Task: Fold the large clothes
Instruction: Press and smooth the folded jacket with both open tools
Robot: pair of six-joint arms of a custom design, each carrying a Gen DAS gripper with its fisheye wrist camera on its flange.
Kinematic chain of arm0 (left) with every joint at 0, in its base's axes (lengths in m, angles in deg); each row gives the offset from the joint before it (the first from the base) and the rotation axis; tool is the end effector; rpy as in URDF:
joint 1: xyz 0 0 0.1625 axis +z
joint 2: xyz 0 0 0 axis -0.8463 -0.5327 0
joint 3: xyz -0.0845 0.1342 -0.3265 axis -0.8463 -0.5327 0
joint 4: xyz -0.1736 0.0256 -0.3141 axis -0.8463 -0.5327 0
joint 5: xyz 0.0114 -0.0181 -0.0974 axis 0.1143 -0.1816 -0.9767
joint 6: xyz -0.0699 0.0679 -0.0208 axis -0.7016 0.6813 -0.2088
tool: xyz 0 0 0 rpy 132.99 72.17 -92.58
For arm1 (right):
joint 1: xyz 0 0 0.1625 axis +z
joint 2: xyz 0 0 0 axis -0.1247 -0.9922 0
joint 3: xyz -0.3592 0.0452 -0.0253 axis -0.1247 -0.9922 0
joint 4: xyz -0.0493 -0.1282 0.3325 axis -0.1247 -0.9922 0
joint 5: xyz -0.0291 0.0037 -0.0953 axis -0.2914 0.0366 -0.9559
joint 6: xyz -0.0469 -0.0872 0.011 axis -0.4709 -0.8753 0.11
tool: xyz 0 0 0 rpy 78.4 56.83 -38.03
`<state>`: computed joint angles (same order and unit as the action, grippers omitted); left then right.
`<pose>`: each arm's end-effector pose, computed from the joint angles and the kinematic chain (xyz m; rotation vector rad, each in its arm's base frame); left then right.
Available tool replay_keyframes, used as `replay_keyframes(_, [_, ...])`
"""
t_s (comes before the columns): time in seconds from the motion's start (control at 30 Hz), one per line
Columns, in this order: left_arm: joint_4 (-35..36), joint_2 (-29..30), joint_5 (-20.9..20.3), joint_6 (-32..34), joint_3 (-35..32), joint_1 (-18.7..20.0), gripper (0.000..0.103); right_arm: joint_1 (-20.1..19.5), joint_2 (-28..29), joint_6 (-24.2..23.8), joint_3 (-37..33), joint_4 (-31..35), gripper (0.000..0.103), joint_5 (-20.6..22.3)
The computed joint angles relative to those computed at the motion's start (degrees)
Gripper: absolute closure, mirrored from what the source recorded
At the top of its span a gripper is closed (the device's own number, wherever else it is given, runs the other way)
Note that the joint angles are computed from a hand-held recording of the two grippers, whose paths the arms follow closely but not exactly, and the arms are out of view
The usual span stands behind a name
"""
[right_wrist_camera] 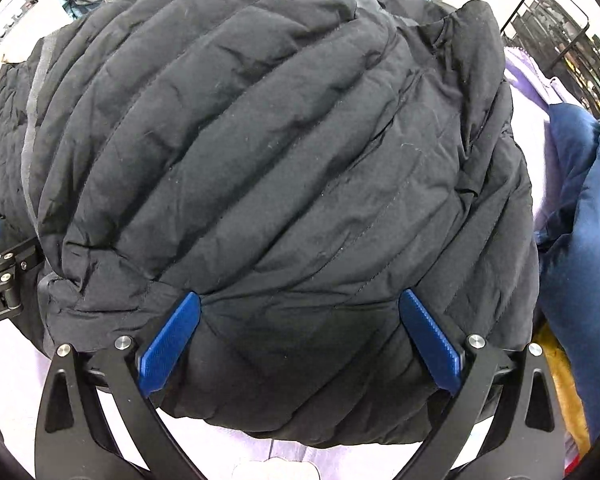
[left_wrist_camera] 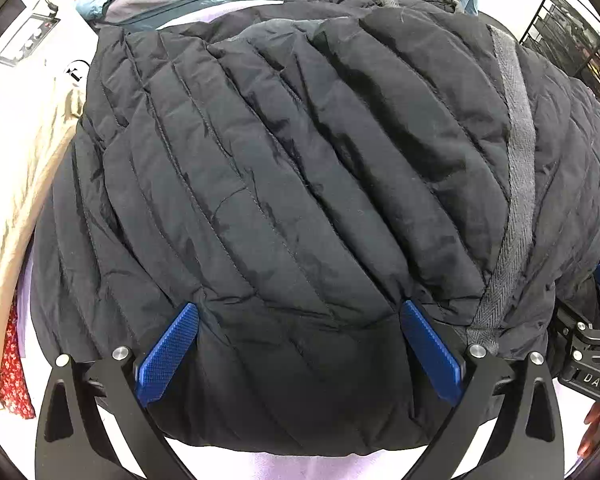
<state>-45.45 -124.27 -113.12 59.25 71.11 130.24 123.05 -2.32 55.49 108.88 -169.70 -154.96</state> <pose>0.0236 -0.6326 0.3148 -0.0180 2.2214 -0.2954 0.3897 -0.6533 -0.0632 0.3256 -2.3577 0.1282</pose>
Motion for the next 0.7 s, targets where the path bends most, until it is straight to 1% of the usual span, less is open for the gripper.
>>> replay_keyframes(0.03, [-1.23,-0.32,0.37,0.46,0.98,-0.21,0.004,0.13,-0.98,-0.26,2.57,-2.29,0.005,-0.16])
replay_keyframes(0.07, [-3.19,-1.07,0.94,1.2,2.72,-0.56,0.004,0.48,-3.17,0.3,7.5,-4.87,0.005,-0.33])
replay_keyframes(0.1, [-5.09,-1.65,1.47,1.75,4.36,-0.94,0.004,0.62,-4.14,-0.28,10.02,-7.52,0.005,-0.42])
replay_keyframes(0.13, [-6.81,-2.55,2.01,1.78,6.7,-1.64,0.005,0.83,-6.15,0.91,13.87,-8.3,0.005,-0.56])
replay_keyframes(0.17, [-7.38,-4.18,2.4,1.45,9.1,-2.28,0.005,0.87,-6.79,0.42,15.32,-9.69,0.005,-0.39])
replay_keyframes(0.2, [-7.39,-4.96,2.67,1.5,10.07,-2.71,0.005,1.02,-7.46,0.88,16.22,-9.42,0.005,-0.01])
replay_keyframes(0.27, [-4.62,-6.63,2.19,-0.64,10.82,-3.65,0.005,1.27,-8.91,2.29,17.0,-8.19,0.005,0.9])
replay_keyframes(0.3, [-3.4,-7.48,1.43,-2.11,10.8,-3.96,0.006,1.38,-10.66,2.69,19.69,-10.45,0.005,1.44])
replay_keyframes(0.4, [-2.86,-10.99,-0.43,-6.57,12.83,-4.97,0.006,1.81,-17.3,3.06,31.43,-22.26,0.005,3.68])
replay_keyframes(0.47, [-3.37,-13.89,-1.88,-8.9,15.13,-5.6,0.006,2.26,-20.38,3.73,36.76,-27.05,0.005,3.34])
replay_keyframes(0.5, [-3.58,-15.27,-2.39,-9.49,16.39,-5.88,0.006,2.57,-22.76,3.96,40.96,-31.31,0.005,3.08])
replay_keyframes(0.53, [-3.52,-16.54,-2.4,-9.88,17.57,-6.15,0.006,2.67,-24.09,4.08,43.41,-33.88,0.005,2.98])
replay_keyframes(0.63, [-1.54,-19.32,-1.69,-10.91,20.13,-6.78,0.006,2.56,-28.34,6.5,49.4,-36.87,0.005,1.53])
replay_keyframes(0.7, [0.07,-21.35,-1.82,-11.93,21.64,-7.22,0.006,1.66,-31.61,9.0,53.9,-38.45,0.005,2.07])
